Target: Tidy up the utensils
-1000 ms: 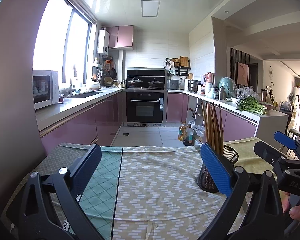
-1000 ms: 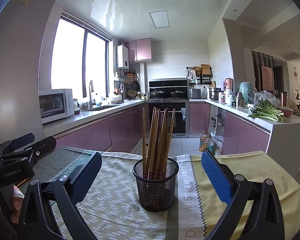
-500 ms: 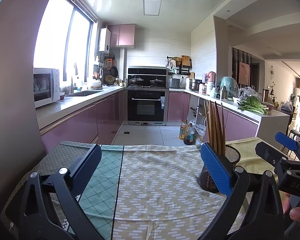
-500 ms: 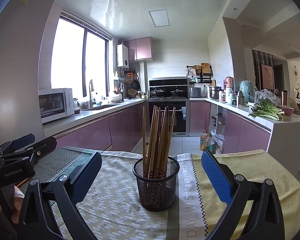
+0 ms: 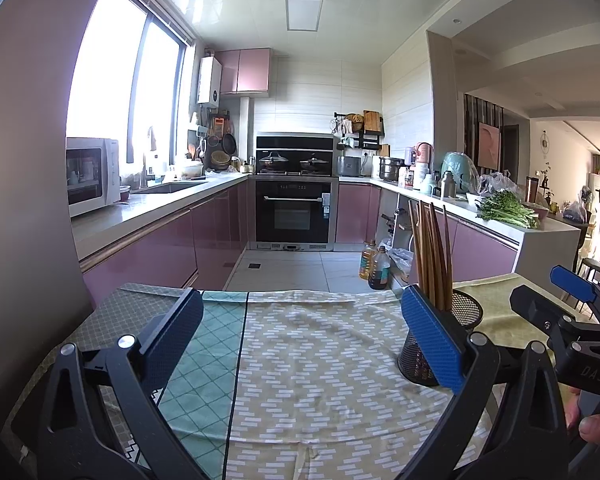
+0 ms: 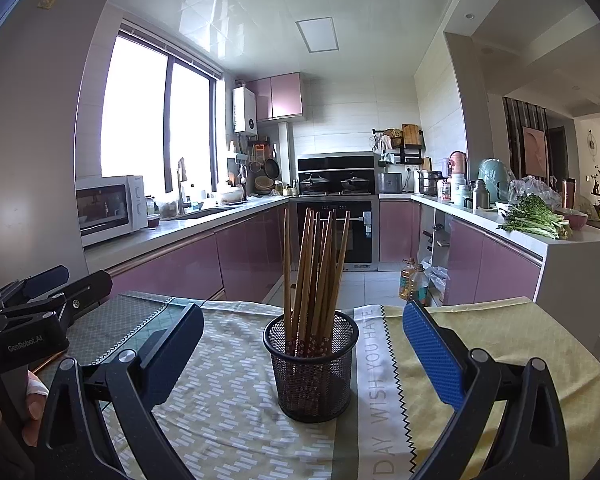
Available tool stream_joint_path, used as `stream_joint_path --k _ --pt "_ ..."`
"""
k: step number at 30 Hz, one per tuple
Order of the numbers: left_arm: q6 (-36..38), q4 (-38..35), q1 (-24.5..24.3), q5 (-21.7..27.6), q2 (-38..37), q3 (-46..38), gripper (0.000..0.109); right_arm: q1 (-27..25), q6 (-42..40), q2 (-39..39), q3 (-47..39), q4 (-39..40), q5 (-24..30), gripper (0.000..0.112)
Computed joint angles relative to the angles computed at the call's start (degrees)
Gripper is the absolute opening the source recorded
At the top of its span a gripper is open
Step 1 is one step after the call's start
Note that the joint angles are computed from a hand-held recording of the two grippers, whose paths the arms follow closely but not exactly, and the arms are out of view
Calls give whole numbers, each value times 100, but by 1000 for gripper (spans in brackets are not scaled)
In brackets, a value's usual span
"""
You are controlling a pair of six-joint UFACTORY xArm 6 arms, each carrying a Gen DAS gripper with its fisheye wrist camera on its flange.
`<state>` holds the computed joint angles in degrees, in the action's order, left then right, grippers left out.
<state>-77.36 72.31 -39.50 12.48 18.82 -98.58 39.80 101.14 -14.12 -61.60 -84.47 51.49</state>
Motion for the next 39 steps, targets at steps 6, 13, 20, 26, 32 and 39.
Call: stream_joint_path --k 6,13,20,26,32,39 --pt "57 -49 -1 5 -6 14 97 -17 16 0 10 -14 -25 97" --pt "116 -117 0 -5 7 -1 97 -33 17 7 5 -16 -40 97" --pt "134 -110 17 -12 51 -42 97 -54 43 10 10 -50 -64 97" --pt "138 -126 18 -17 51 -39 97 -59 30 18 -4 -51 -60 97" --pt "142 -112 13 -7 53 -47 97 -53 35 26 -21 -68 -62 97" --pt "217 -193 12 2 50 -37 97 -51 29 25 -20 -67 -57 97"
